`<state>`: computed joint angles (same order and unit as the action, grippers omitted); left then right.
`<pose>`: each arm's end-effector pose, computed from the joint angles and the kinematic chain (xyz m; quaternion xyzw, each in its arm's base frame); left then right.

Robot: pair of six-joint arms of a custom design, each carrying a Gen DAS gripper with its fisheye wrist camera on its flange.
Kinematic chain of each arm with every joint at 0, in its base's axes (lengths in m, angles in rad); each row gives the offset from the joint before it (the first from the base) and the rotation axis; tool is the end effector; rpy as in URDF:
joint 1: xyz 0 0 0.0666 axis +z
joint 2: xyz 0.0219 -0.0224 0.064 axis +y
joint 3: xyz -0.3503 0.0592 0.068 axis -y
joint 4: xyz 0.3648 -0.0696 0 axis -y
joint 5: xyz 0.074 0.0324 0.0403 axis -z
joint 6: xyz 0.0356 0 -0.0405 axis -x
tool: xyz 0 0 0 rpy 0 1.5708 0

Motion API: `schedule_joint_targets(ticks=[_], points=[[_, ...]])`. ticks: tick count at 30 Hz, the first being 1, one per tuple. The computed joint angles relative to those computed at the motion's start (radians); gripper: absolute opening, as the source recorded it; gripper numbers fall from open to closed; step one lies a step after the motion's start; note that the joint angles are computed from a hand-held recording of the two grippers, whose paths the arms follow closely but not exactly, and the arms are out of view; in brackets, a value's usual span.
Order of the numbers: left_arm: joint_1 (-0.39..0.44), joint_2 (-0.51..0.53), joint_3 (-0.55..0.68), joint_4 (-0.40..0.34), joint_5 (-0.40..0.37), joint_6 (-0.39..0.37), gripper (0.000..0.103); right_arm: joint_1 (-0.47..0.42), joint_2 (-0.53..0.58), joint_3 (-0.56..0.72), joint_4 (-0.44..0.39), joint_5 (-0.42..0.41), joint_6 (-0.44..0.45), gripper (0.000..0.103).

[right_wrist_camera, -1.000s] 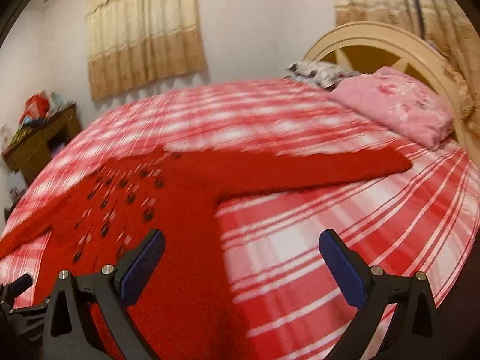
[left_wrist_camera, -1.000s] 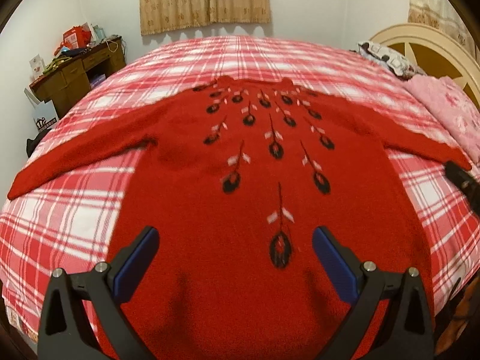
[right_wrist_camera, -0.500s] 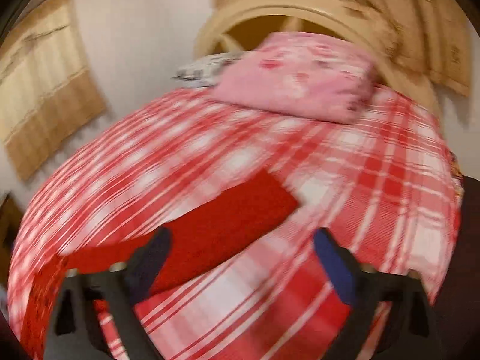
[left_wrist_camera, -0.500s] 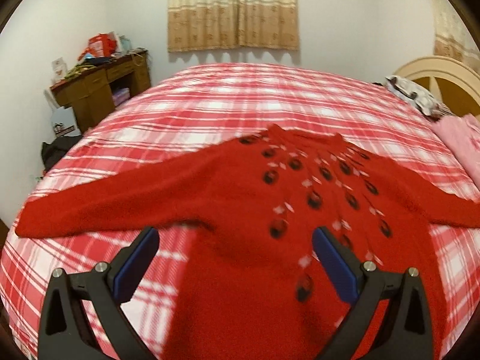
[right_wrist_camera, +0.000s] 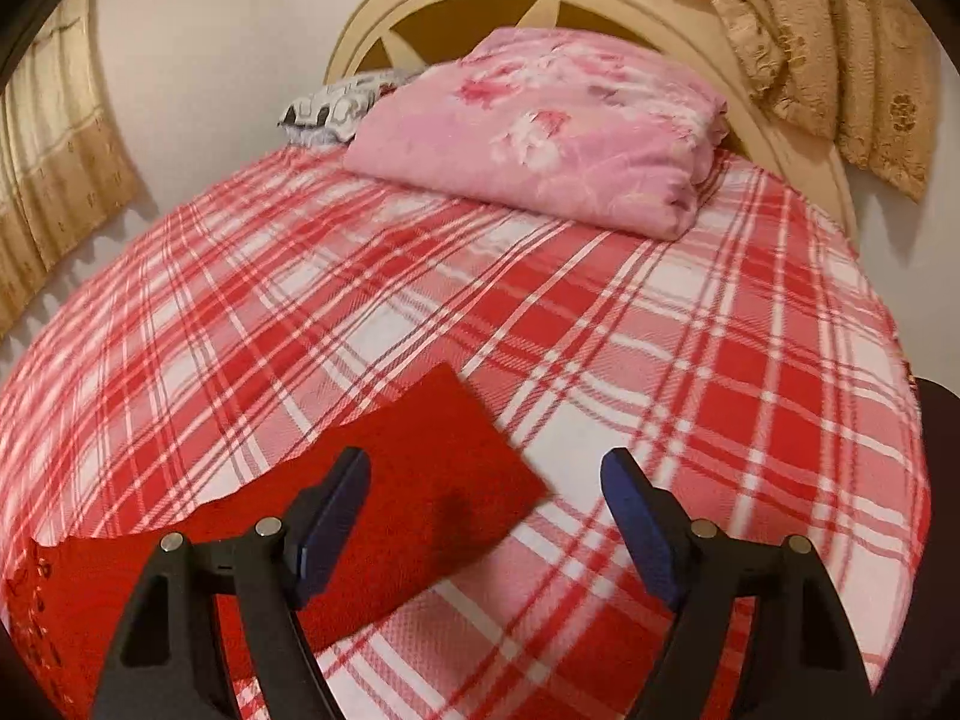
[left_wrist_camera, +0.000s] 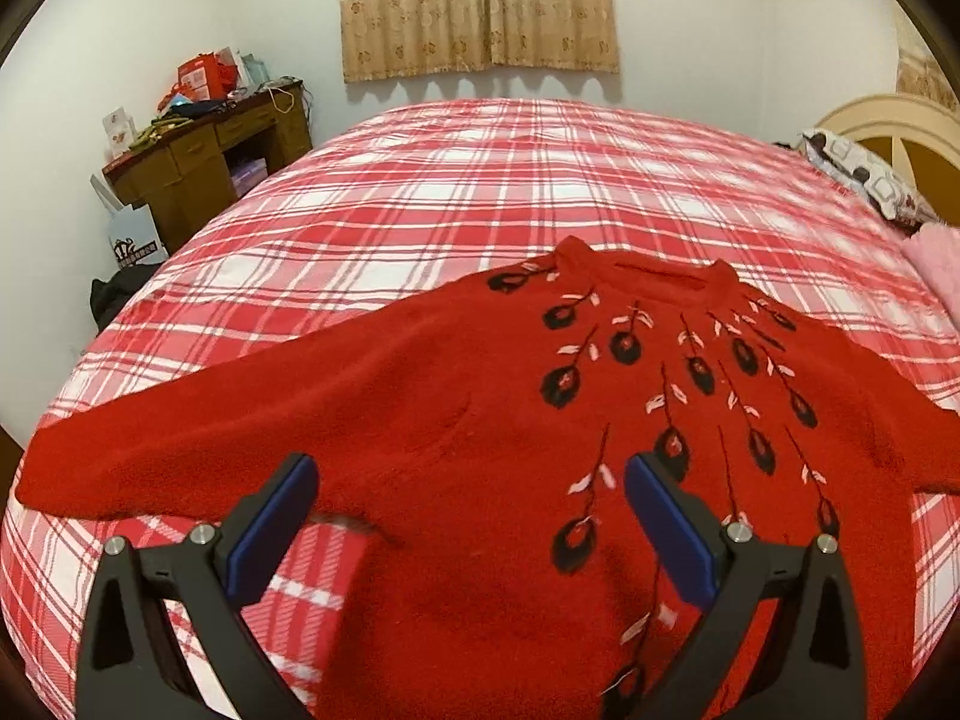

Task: Fold small clothes
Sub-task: 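Move the right tool to the cuff of the sleeve nearest it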

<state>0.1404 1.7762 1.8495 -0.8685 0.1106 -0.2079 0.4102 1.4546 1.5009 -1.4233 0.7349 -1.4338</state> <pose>0.5949 0.0797 0.4081 0.0521 0.9231 0.0150 0.3807 0.4062 0.1502 0.4047 0.4852 0.7928 -0.1441 0.3395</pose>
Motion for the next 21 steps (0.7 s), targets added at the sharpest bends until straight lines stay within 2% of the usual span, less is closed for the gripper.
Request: schedule_joint_targets(ticks=[5,11,17,19,21], points=[[-0.043,0.015,0.016,-0.024,-0.045,-0.028,0.103,-0.022,0.037,0.009,0.001,-0.025,0.019,0.08],[-0.06,0.009,0.006,-0.02,-0.045,-0.041,0.103,-0.033,0.05,0.007,0.012,-0.044,0.038,0.08],[-0.065,0.03,0.032,-0.052,-0.042,-0.029,0.103,-0.052,0.089,0.031,0.009,-0.104,0.098,0.08],[-0.065,0.031,0.033,-0.052,-0.042,-0.026,0.103,-0.053,0.108,0.048,-0.015,-0.106,0.102,0.079],[-0.066,0.033,0.036,-0.055,-0.042,-0.023,0.103,-0.052,0.135,0.079,-0.046,-0.105,0.12,0.072]])
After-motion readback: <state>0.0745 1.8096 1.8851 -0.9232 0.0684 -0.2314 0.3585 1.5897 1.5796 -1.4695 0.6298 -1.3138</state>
